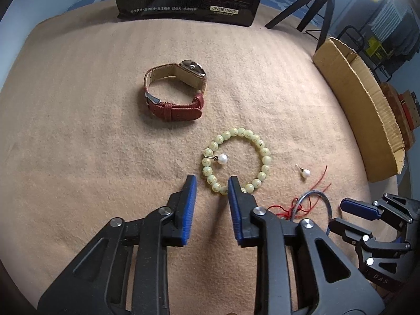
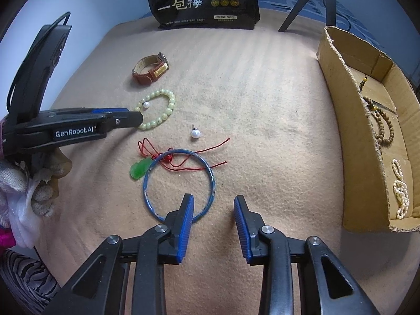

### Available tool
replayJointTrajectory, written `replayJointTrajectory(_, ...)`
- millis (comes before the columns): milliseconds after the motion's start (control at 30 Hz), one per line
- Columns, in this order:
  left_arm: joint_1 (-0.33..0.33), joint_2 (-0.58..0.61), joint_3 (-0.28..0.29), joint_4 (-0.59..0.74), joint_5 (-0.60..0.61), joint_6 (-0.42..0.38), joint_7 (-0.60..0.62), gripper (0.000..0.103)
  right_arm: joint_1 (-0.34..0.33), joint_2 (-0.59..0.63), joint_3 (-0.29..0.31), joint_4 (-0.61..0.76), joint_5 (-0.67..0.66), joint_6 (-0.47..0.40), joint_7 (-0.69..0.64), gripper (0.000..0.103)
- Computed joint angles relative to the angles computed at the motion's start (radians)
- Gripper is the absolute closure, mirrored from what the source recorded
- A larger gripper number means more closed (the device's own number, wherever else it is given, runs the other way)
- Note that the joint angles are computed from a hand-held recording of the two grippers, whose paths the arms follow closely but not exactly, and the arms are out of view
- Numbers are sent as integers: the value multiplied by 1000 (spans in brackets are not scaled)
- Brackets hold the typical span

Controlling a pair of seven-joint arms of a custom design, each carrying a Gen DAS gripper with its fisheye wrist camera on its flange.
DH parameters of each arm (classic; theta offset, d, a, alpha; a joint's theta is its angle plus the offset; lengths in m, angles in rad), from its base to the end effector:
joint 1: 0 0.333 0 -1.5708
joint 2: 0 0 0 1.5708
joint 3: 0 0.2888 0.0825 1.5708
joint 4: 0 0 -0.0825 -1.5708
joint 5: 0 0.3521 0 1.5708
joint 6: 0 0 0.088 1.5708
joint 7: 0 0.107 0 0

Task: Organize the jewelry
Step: 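Close the left tool on the green bracelet while the right tool grips the blue bangle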

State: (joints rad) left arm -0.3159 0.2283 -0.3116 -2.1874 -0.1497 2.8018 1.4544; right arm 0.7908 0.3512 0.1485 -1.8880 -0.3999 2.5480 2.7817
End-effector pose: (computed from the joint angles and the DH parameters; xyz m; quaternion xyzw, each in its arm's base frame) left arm 0.4618 -0.3215 0.3262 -0.5574 0.8039 -0.2068 0.0126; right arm 0.3670 0.4997 0.3488 -0.6970 0.6910 -0.0623 0.1809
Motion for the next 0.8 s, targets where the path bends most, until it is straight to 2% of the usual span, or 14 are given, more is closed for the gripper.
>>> replayJointTrajectory(167, 6, 24, -7, 21, -20, 4, 15, 89, -1, 22, -1, 19, 9, -5, -8, 72)
replayJointTrajectory(233, -10, 29, 8, 20, 12, 20, -7, 91, 1, 32, -5, 29, 10, -8, -9, 73)
replayJointTrajectory(333, -19, 34, 13, 21, 37, 31, -28, 97, 5, 49, -9, 51, 10, -21, -16, 78)
replayJointTrajectory(533, -16, 35, 10, 20, 54, 38, -43, 98, 4, 52, -15, 42, 15, 6, -13, 98)
replayJointTrajectory(800, -4, -10, 1, -20, 40, 64, -35, 98, 8, 24, -28, 6, -4, 49, 22, 102)
